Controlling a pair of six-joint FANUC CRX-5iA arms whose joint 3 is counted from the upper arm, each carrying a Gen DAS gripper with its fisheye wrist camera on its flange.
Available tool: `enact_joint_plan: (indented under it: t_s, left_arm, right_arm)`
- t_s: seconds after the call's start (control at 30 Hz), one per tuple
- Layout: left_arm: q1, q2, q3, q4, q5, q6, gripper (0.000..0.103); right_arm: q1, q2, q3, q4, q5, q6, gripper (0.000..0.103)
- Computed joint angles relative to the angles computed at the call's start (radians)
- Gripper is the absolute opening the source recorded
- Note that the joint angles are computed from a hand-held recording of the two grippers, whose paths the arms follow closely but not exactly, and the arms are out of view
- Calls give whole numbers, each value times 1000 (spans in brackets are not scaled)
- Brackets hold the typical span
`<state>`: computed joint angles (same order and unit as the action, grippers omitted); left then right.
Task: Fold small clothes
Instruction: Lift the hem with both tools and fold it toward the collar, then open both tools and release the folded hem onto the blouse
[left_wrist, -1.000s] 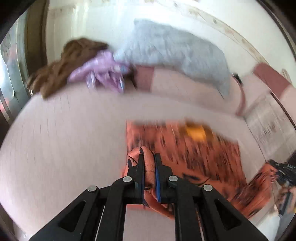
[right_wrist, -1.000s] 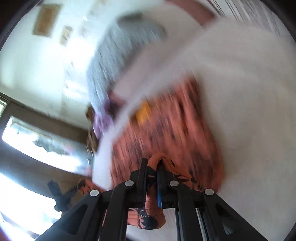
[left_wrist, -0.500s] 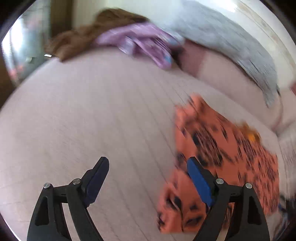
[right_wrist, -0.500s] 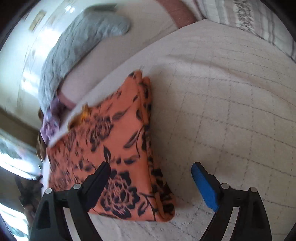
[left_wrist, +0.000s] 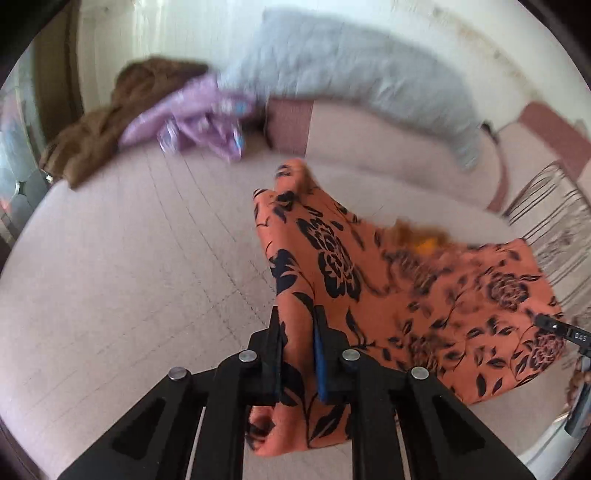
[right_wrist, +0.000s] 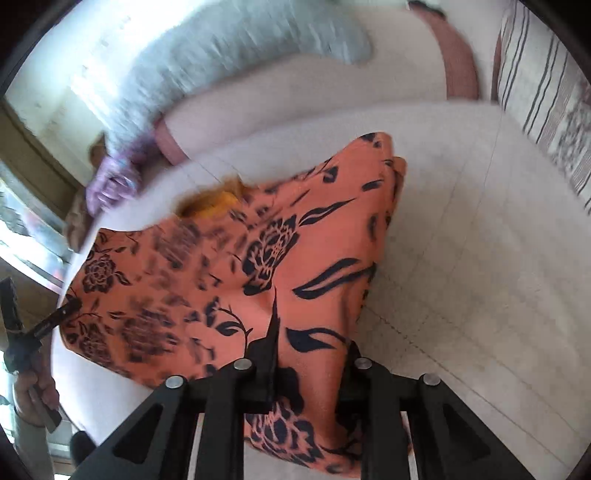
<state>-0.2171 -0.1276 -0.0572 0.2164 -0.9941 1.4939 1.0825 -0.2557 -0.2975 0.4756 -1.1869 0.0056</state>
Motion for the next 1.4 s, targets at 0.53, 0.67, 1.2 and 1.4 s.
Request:
enact_joint_plan:
  t_s: [0.53,0.67,1.2,1.4]
  left_arm:
    - [190,-273,-337,8,-90,-8,56]
    - [116,-177,-262,22,-46,-22,56]
    - [12,98,-79,-89,12,74,6]
    - [-28,123,-39,-179,59,112,6]
  right_arm:
    - [674,-372,-357,88,-353,-828,76]
    - [603,-372,-345,134,-340,-758,76]
    - [24,-98,-202,-39,-20,-135,33]
    - [82,3,-103,73,-212,-84,8]
